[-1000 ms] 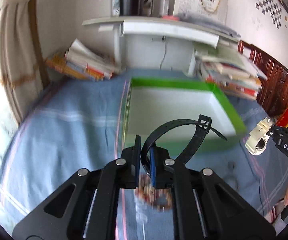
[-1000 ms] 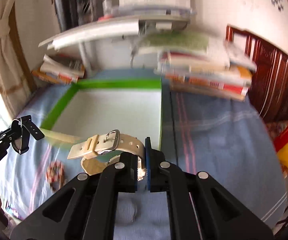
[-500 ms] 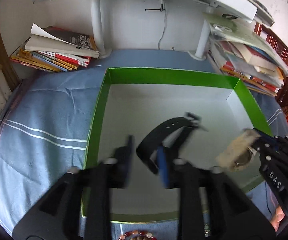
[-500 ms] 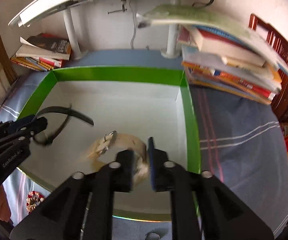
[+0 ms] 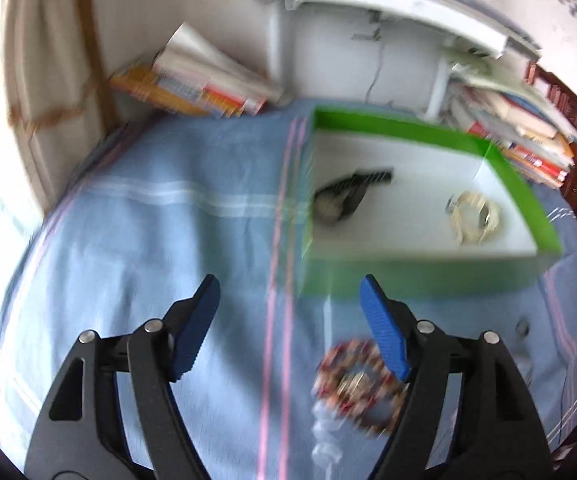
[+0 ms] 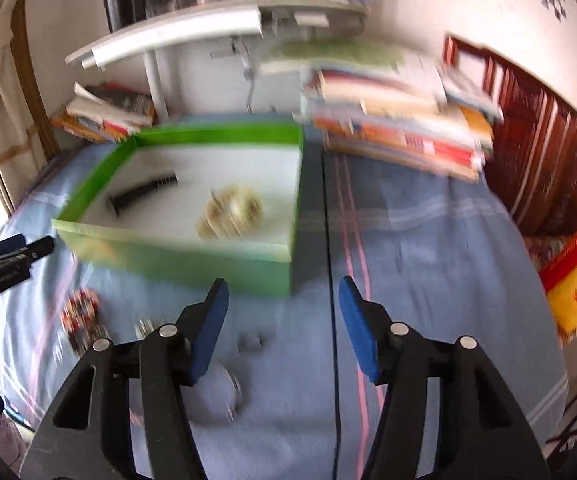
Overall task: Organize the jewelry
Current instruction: 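Carry both watches into the green box and open both grippers, then grasp the red-and-white bead bracelet with the left gripper while the right grasps the pink bead bracelet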
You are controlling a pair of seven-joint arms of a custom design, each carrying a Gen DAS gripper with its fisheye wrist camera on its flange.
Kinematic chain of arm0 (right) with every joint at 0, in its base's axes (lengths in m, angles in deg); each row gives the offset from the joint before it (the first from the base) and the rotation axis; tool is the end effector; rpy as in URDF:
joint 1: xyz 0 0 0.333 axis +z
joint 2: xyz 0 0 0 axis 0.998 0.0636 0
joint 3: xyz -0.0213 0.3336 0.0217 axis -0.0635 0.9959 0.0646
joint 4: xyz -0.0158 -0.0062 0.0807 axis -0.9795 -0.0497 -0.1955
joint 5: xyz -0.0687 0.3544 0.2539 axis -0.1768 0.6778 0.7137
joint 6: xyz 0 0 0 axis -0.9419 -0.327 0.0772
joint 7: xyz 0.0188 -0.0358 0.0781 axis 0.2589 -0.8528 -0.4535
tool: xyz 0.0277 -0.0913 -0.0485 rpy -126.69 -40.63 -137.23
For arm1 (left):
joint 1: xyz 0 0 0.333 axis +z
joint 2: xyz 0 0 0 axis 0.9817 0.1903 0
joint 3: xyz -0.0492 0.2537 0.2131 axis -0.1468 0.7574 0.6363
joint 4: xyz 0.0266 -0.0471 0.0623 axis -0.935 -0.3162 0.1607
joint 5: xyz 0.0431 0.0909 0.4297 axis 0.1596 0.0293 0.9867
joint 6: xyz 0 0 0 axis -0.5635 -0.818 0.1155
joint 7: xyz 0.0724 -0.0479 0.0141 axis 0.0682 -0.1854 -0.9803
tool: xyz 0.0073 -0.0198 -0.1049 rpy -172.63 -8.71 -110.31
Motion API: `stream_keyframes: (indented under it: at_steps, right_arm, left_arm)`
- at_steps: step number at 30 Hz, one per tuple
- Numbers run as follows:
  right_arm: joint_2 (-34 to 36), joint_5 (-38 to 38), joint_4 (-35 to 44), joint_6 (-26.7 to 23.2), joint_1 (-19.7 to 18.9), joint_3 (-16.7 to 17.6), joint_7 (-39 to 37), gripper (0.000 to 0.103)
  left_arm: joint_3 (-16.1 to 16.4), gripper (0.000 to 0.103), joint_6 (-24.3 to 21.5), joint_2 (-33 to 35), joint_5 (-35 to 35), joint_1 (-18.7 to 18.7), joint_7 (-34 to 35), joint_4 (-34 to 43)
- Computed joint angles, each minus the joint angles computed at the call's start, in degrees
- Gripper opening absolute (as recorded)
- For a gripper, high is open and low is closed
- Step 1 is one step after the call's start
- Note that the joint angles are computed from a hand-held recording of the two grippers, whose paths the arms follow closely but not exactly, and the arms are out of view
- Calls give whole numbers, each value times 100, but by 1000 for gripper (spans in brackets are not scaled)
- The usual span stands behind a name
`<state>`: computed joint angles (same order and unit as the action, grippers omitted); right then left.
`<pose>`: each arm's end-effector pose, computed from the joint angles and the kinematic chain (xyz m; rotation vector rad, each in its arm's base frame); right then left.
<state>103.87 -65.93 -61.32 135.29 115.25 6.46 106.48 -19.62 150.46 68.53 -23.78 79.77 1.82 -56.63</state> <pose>0.6450 0.3174 0.4180 -1.7030 1.8778 -0.7133 0.7114 -0.0909 0.4155 -1.7459 1.8853 -0.7058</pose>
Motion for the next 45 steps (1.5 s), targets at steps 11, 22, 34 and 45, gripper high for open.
stream_keyframes:
  at_steps: [11,22,34,45]
  right_arm:
    - [169,1058,-387,349,23,154,-645,57]
    - [307,1415,-302,467,258,14,-1056,57]
    - [304,1494,-396,435,314,-73,-969,57]
    - [231,1373,-485,491,393,-144,-787,57]
  left_arm:
    - [108,72,14,-190,162,-79,-210,-724]
    - [-332,62,233,-275,-134,238,375,-933]
    - [-1178,64,61,-327,-2235,669,2817,-1051]
    - [-1091,21,-231,-443,-3408,542,3852,-1032]
